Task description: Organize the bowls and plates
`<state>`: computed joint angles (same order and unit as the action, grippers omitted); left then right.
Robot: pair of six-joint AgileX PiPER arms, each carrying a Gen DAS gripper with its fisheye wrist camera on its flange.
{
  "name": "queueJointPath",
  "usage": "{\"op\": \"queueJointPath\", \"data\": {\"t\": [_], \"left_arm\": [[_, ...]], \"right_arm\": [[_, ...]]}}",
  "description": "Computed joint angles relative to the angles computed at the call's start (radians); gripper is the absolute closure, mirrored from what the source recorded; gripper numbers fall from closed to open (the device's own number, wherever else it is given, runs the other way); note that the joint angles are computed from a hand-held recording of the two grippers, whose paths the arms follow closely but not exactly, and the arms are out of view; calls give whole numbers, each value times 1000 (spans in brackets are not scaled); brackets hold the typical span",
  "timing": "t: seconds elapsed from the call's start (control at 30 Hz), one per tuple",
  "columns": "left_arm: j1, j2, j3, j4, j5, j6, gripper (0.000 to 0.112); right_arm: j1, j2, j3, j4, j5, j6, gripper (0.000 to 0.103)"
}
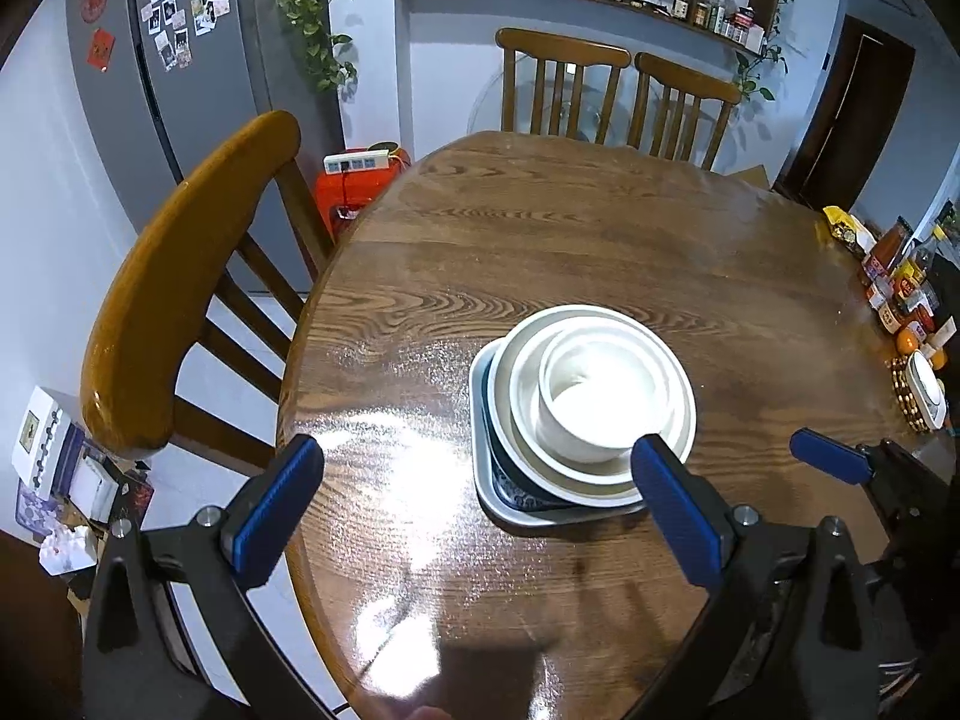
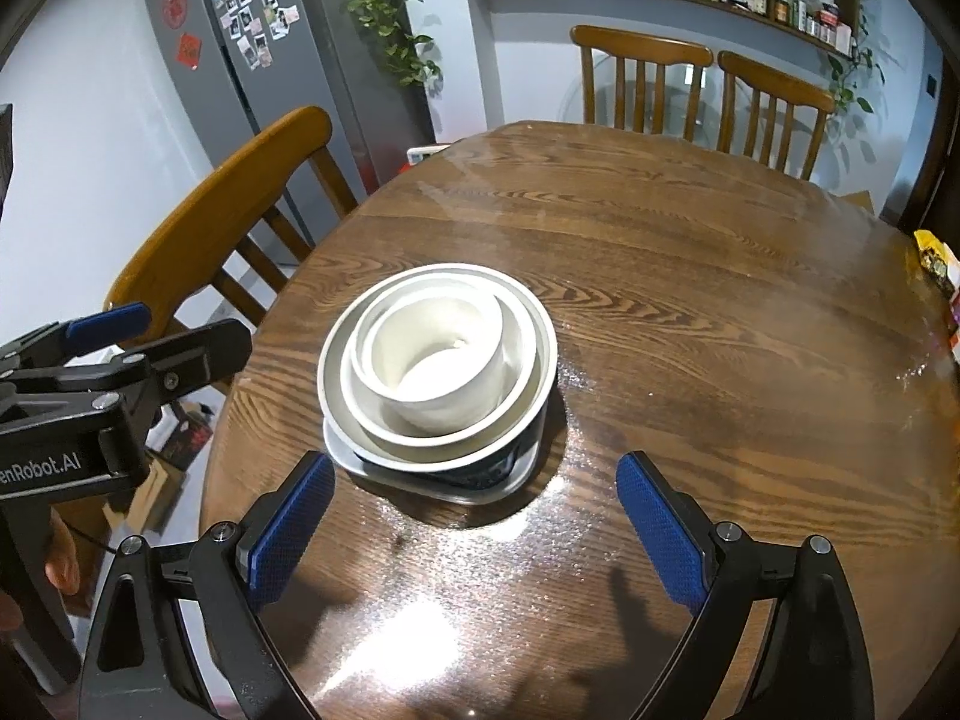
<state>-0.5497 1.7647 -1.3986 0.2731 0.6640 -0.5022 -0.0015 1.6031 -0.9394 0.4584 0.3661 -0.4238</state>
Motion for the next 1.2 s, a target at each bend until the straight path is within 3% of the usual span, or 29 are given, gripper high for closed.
{"op": "queueJointPath", "data": {"t": [0.23, 0.57, 1.2], "left_arm": [[15, 18, -8, -116, 30, 89, 10], [-12, 15, 1, 18, 69, -33, 10], [-17, 23, 4, 43, 88, -65, 10]], "right_arm": [[15, -13, 14, -31, -11, 37, 8], [24, -24, 18, -122, -11, 132, 8], [37, -32, 15, -204, 4, 208, 8]]}}
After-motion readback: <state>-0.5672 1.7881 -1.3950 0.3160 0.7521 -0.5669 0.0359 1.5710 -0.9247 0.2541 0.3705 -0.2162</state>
